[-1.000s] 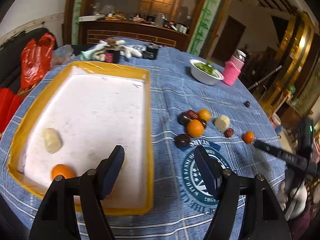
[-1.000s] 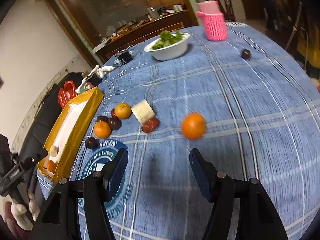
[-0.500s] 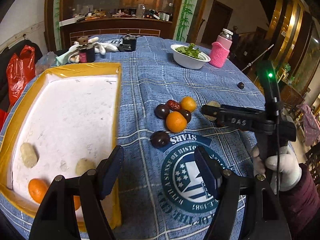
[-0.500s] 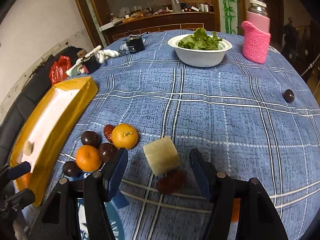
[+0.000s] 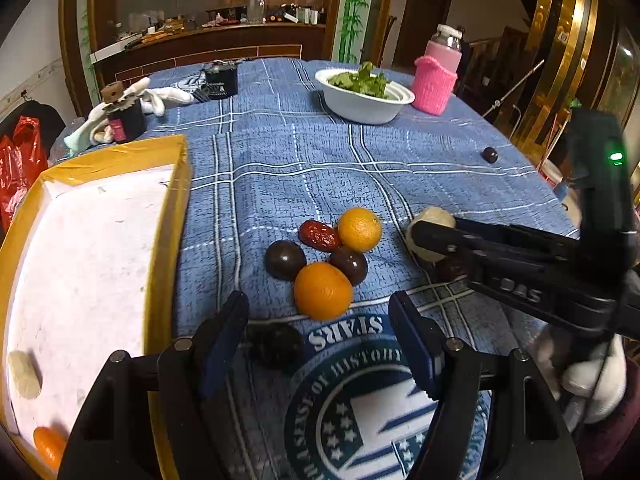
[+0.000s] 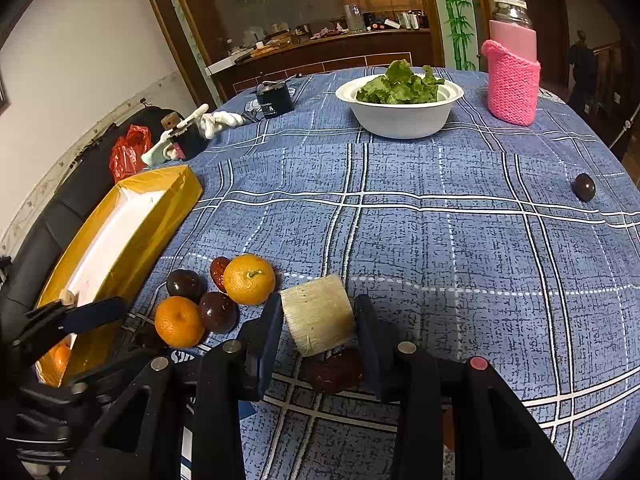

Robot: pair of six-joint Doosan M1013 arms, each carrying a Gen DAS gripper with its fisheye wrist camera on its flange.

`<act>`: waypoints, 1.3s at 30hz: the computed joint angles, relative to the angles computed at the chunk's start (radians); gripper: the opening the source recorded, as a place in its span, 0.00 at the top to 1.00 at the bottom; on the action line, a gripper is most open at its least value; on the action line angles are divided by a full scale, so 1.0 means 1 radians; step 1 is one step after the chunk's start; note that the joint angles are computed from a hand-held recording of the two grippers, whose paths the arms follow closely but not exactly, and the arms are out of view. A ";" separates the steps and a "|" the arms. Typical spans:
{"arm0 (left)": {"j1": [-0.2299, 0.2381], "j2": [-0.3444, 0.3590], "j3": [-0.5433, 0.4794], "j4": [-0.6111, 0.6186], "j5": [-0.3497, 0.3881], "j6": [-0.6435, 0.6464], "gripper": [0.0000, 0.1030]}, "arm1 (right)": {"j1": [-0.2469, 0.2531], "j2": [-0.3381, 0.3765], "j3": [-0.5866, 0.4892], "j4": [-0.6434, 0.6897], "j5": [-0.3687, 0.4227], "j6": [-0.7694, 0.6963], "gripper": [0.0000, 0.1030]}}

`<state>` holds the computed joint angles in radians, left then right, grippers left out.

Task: Organize fruits
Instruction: 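Grasp a white yam cylinder with the right tool while the left tool grasps an orange, then carry the yam cylinder and orange over the tray with both tools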

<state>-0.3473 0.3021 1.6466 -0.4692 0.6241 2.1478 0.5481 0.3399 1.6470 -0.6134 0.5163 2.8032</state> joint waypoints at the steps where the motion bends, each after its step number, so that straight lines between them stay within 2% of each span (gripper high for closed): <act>1: -0.003 0.005 -0.004 0.009 0.001 -0.009 0.32 | -0.002 -0.002 0.003 0.002 -0.007 0.003 0.61; 4: -0.013 0.024 -0.022 0.046 0.011 -0.038 0.40 | -0.004 -0.008 0.009 -0.001 -0.019 0.017 0.61; 8: -0.026 0.047 -0.039 0.113 0.020 -0.082 0.57 | -0.005 -0.010 0.011 -0.001 -0.031 0.022 0.61; 9: -0.027 0.047 -0.036 0.109 0.007 -0.077 0.58 | -0.006 -0.010 0.011 -0.001 -0.033 0.021 0.61; 11: -0.028 0.041 -0.028 0.100 -0.013 -0.061 0.67 | -0.005 -0.009 0.011 -0.003 -0.032 0.022 0.61; 14: -0.024 0.035 -0.022 0.090 -0.023 -0.066 0.67 | -0.003 -0.010 0.011 -0.014 -0.030 0.032 0.61; 18: 0.004 0.022 -0.015 0.001 -0.009 -0.039 0.68 | -0.002 -0.008 0.010 -0.024 -0.017 0.044 0.61; 24: 0.065 -0.021 0.014 -0.127 0.001 0.006 0.67 | 0.008 0.002 -0.002 -0.058 0.033 0.070 0.61; 28: 0.108 -0.042 0.030 -0.140 -0.016 -0.003 0.67 | 0.018 0.006 -0.014 -0.090 0.067 0.096 0.61; 30: 0.133 -0.047 0.032 -0.139 -0.028 -0.021 0.67 | 0.026 0.003 -0.020 -0.085 0.058 0.094 0.61; 34: 0.189 -0.040 0.030 -0.145 -0.038 -0.085 0.67 | 0.042 0.008 -0.054 0.027 -0.016 -0.021 0.61; 39: 0.245 -0.031 0.027 -0.173 -0.046 -0.126 0.67 | 0.073 0.055 -0.146 0.198 -0.048 -0.244 0.61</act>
<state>-0.1027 0.2712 1.6736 -0.6421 0.5783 2.0218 0.6211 0.3945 1.5007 -0.4157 0.4688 2.5594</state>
